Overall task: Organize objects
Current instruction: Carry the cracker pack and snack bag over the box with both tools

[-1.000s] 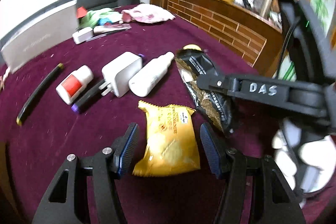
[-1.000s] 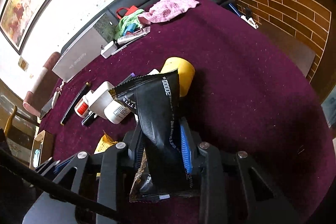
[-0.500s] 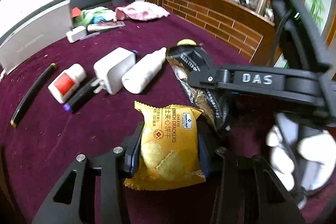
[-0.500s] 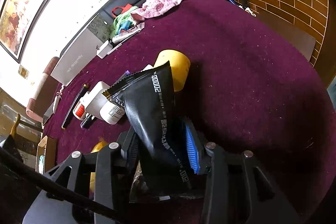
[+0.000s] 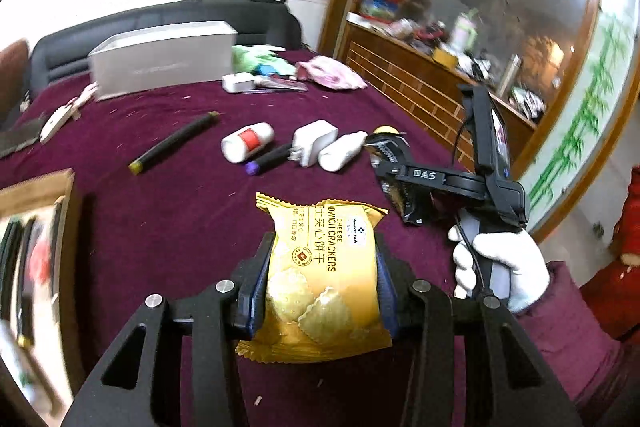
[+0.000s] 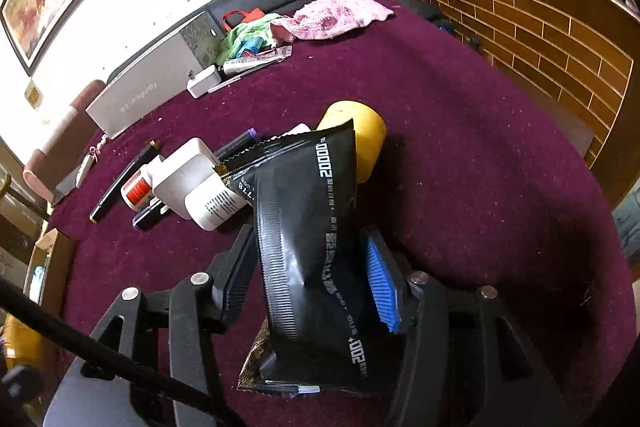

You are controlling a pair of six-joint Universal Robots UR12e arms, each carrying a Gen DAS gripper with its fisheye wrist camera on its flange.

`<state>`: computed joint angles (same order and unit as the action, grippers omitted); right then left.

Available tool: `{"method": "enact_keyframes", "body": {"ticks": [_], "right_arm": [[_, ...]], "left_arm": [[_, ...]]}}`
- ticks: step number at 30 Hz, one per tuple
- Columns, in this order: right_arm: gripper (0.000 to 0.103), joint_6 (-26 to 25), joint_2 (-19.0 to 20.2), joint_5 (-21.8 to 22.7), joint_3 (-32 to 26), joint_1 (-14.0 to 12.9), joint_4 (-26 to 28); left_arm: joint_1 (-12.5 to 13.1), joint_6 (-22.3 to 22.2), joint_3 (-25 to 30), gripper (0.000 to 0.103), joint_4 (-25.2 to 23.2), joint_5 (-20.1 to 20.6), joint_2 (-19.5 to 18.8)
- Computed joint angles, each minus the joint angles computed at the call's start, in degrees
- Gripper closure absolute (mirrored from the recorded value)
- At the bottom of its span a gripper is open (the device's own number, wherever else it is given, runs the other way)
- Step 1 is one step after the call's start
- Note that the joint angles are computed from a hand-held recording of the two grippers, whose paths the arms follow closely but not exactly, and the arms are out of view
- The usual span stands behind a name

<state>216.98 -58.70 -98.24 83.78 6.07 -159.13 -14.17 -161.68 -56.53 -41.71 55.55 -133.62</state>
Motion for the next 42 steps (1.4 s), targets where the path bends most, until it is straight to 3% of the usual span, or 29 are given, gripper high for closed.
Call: {"method": "enact_keyframes", "body": {"ticks": [1,3,6,14,18,21,23,26,30,34,42], "right_arm": [[0.065,1.3,-0.2,-0.2,0.5,-0.1,-0.4],[0.068,2.8,-0.6,0.9,1.4,-0.5,-1.6],[0.071,4.3,-1.5,0.5,1.0,-0.1,2.5],[0.070,4.3,-5.5,5.7,3.6,2.8,-1.0],[0.070,1.3,-4.8,8.0,0.7,4.9,0.6],[0.070,-0.6,-2.7,11.3,-3.3,6.3,2.0],[0.070,-1.5,-1.1,13.1,-5.9,7.2,2.2],[0.070,-2.6,1.5,16.7,-9.8,8.2,2.5],[0.070,-2.8,5.7,22.9,-16.0,9.1,4.4],[0.070,-4.7,10.7,26.5,-24.3,10.3,10.0],[0.070,-4.9,17.7,29.3,-34.9,12.0,19.8]], "left_arm": [[0.3,-1.1,-1.0,0.064,1.4,0.4,0.6],[0.7,-2.9,-2.5,0.064,3.4,0.9,1.3],[1.8,-5.0,-4.1,0.064,5.6,-1.3,2.1],[4.2,-4.9,-8.0,0.064,9.3,-7.8,3.8],[6.0,-8.2,-9.4,0.064,12.3,-9.5,4.3],[7.8,-12.5,-10.9,0.064,17.1,-8.9,4.8],[9.2,-15.7,-11.9,0.064,20.9,-6.3,5.2],[11.0,-17.7,-12.5,0.064,22.5,-2.2,5.6],[12.9,-20.4,-10.1,0.063,20.8,4.8,4.4],[13.5,-21.7,-6.3,0.063,16.2,6.4,2.0],[12.4,-18.0,4.4,0.064,3.9,6.4,-3.9]]}}
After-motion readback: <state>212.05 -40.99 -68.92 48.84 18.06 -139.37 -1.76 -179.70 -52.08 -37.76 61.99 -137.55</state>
